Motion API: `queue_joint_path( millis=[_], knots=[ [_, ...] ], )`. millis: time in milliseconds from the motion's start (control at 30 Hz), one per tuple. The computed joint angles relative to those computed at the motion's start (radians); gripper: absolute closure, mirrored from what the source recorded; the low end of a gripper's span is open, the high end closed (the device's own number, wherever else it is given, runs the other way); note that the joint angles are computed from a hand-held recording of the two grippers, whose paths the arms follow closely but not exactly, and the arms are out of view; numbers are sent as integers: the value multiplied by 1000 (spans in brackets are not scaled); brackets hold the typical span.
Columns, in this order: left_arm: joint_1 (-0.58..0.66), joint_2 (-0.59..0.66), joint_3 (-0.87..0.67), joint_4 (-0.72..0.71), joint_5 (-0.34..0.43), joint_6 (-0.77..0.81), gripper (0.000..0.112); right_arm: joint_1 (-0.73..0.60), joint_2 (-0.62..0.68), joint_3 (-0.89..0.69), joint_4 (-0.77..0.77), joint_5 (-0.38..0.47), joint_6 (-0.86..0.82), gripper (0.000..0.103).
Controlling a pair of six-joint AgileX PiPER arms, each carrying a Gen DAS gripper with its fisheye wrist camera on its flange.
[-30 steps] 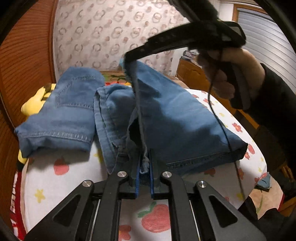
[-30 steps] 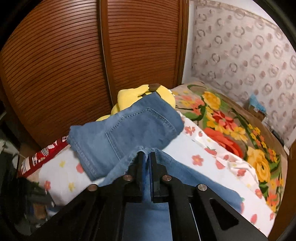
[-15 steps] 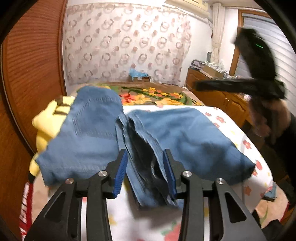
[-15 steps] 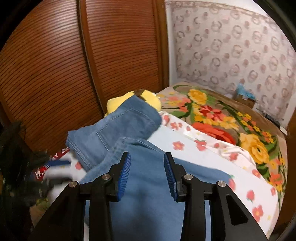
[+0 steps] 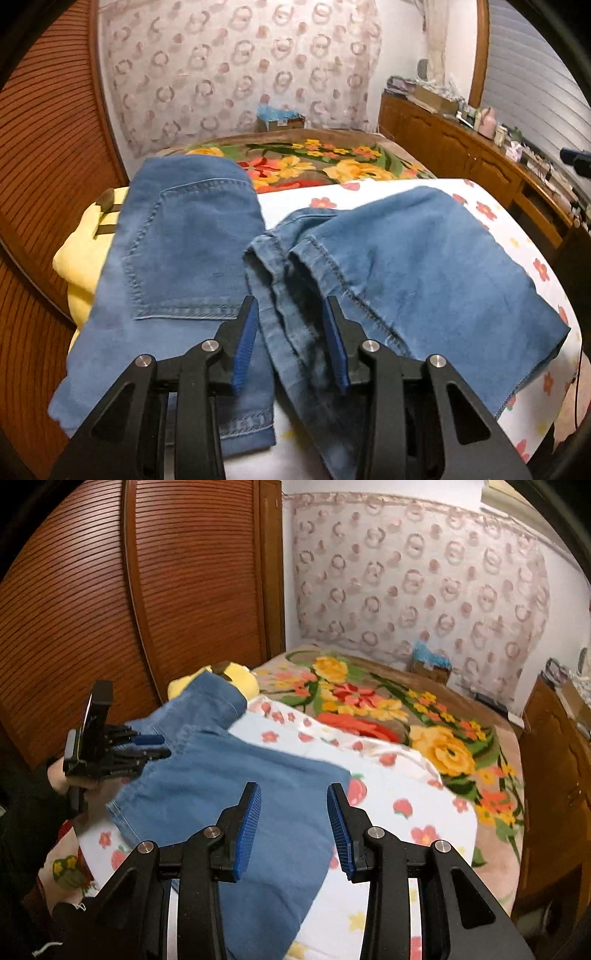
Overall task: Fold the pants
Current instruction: 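Lay the lifted leg down beside the folded leg and open the left gripper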
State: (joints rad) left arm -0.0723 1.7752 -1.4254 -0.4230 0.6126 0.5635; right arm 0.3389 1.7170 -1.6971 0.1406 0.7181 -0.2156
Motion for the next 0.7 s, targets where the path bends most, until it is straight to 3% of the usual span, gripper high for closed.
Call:
queue_joint_path(
  millis=[133,333,400,533,600,700],
  knots=[
    [-27,-1,-15,-9,9,12,74,1,59,6,20,-5,6,65],
    [-47,63,-106,53,53,-59,74,1,232,-154,88,59,-29,65],
    [-26,80,-127,-2,81,-34,76,0,273,-195,120,71,-48,65],
    [-6,127,-193,-75,143,-4,90,-8,301,-210,173,73,-89,64],
    [-7,145,-219,-84,157,-9,92,-26,293,-178,200,59,-120,65],
    [-12,141,-218,-89,133,-20,106,-45,324,-188,221,51,-135,65]
  ],
)
